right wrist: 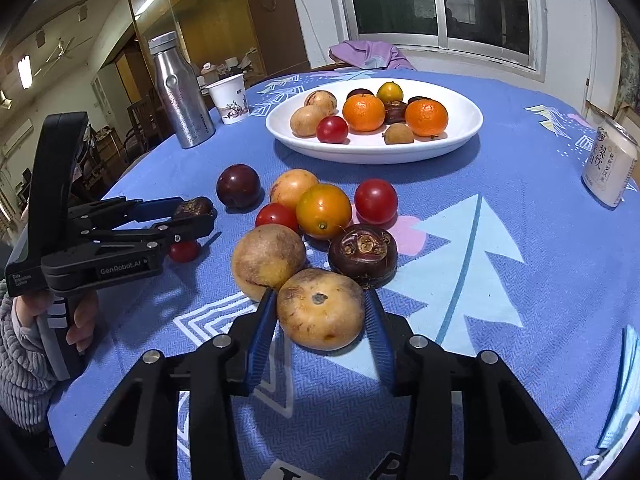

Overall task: Organize fruits
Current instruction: 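Grasp a dark brown fruit with the left tool while the right tool grasps a large tan fruit, then carry both fruits to the white plate and open both tools to release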

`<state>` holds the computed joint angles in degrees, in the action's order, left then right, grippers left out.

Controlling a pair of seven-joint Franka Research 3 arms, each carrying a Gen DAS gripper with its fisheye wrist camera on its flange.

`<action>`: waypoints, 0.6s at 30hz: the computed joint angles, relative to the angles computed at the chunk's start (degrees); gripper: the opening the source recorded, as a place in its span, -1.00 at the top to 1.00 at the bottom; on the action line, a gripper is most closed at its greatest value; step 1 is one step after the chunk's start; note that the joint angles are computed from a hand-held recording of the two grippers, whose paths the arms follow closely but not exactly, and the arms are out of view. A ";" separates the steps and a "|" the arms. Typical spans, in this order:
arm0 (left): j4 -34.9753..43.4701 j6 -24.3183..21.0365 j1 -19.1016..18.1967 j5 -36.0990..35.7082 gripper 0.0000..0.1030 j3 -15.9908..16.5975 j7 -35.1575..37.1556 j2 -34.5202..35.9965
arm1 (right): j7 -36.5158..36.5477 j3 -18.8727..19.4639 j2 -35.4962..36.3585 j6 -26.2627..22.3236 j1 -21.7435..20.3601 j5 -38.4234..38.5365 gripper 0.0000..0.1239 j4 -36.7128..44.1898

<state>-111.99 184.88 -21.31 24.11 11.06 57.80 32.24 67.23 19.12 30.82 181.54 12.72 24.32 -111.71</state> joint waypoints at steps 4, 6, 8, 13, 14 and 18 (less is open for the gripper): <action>-0.59 0.73 -0.34 -0.44 0.17 0.61 -0.13 -0.36 | 0.07 0.41 -0.14 0.18 -0.53 0.18 0.28 -0.32; -0.61 0.64 0.30 -0.64 0.17 -0.09 0.26 -0.43 | 0.29 0.19 -0.27 0.28 -0.41 0.19 0.28 -0.48; -0.68 0.82 -0.85 -0.76 0.16 1.09 0.16 -0.29 | 0.69 -0.97 -0.29 0.04 0.67 -0.21 0.28 -0.28; 0.19 -1.52 2.44 -0.64 0.14 -2.45 1.11 -0.06 | 1.84 -3.04 -0.52 0.34 2.65 -1.20 0.28 -0.40; 0.34 -1.95 4.10 -0.69 0.14 -4.21 1.53 -0.03 | 1.93 -3.02 -0.51 0.35 2.62 -1.31 0.28 -0.41; 0.38 -2.06 6.60 -0.58 0.15 -6.67 2.06 0.00 | 1.87 -1.91 -0.54 0.53 1.45 -1.39 0.28 -0.64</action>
<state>-111.61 182.82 -14.71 23.53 4.39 59.86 32.24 69.11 17.22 30.28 182.07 14.17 22.93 -112.35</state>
